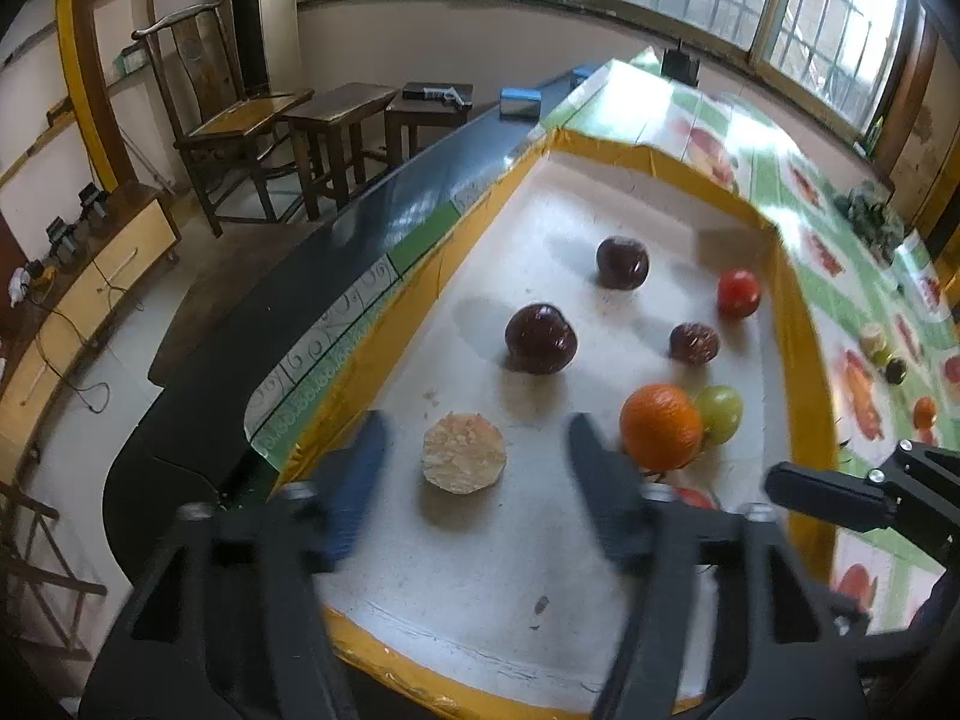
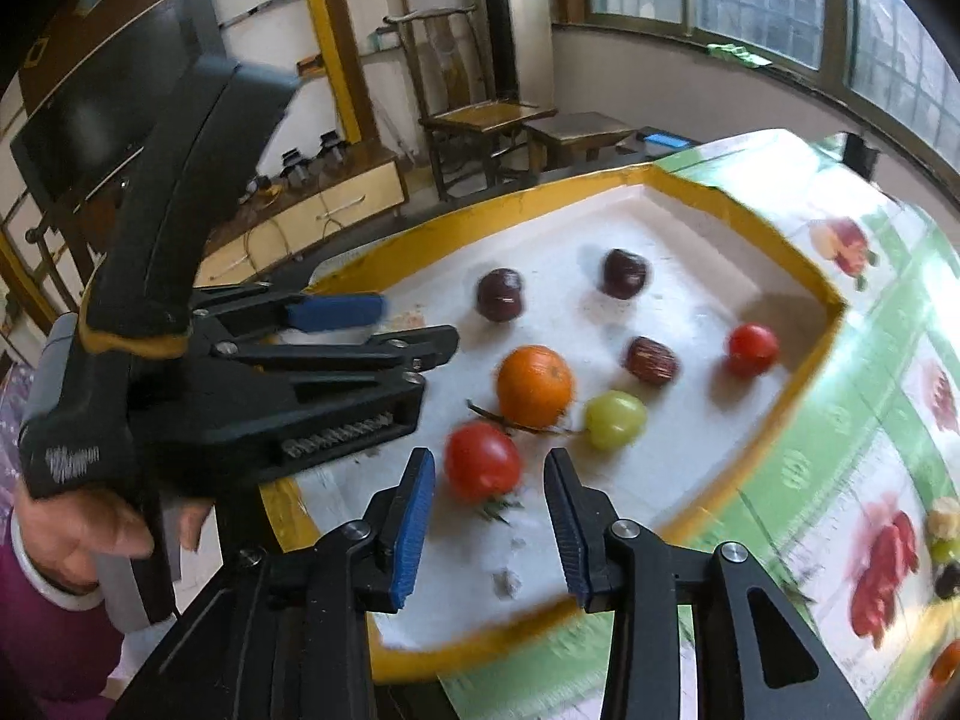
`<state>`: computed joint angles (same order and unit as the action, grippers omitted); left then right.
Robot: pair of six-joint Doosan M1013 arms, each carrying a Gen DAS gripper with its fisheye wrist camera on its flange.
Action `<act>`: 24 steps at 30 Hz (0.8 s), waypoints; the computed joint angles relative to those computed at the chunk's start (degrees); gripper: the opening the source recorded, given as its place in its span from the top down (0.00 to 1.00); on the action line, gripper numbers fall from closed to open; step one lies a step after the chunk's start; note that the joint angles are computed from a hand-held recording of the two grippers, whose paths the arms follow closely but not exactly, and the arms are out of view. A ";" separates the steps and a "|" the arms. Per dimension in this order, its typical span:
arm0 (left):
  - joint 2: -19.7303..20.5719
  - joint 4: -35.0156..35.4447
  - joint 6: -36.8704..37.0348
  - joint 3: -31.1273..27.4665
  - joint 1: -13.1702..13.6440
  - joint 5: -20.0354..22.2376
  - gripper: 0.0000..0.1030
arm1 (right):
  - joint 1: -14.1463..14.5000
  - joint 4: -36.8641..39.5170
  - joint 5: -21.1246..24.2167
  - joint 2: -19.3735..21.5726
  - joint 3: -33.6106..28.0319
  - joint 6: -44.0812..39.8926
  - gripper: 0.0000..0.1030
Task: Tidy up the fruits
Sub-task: 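Open both grippers to drop the biscuit and tomato into the tray, then move both open grippers back toward the remaining items on the cloth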
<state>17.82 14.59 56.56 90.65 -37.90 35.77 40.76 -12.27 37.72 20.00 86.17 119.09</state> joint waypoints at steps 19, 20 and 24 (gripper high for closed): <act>-5.85 -13.07 23.12 4.82 -0.69 -4.21 0.34 | -1.50 -6.79 -6.18 -9.51 11.17 16.57 0.59; -5.93 -13.00 22.93 4.96 -0.57 -4.03 0.34 | -1.39 -6.85 -6.30 -9.64 11.35 16.41 0.59; -5.36 -11.38 19.69 4.65 -0.24 -2.68 0.34 | -1.09 -6.67 -6.51 -9.80 11.60 15.63 0.59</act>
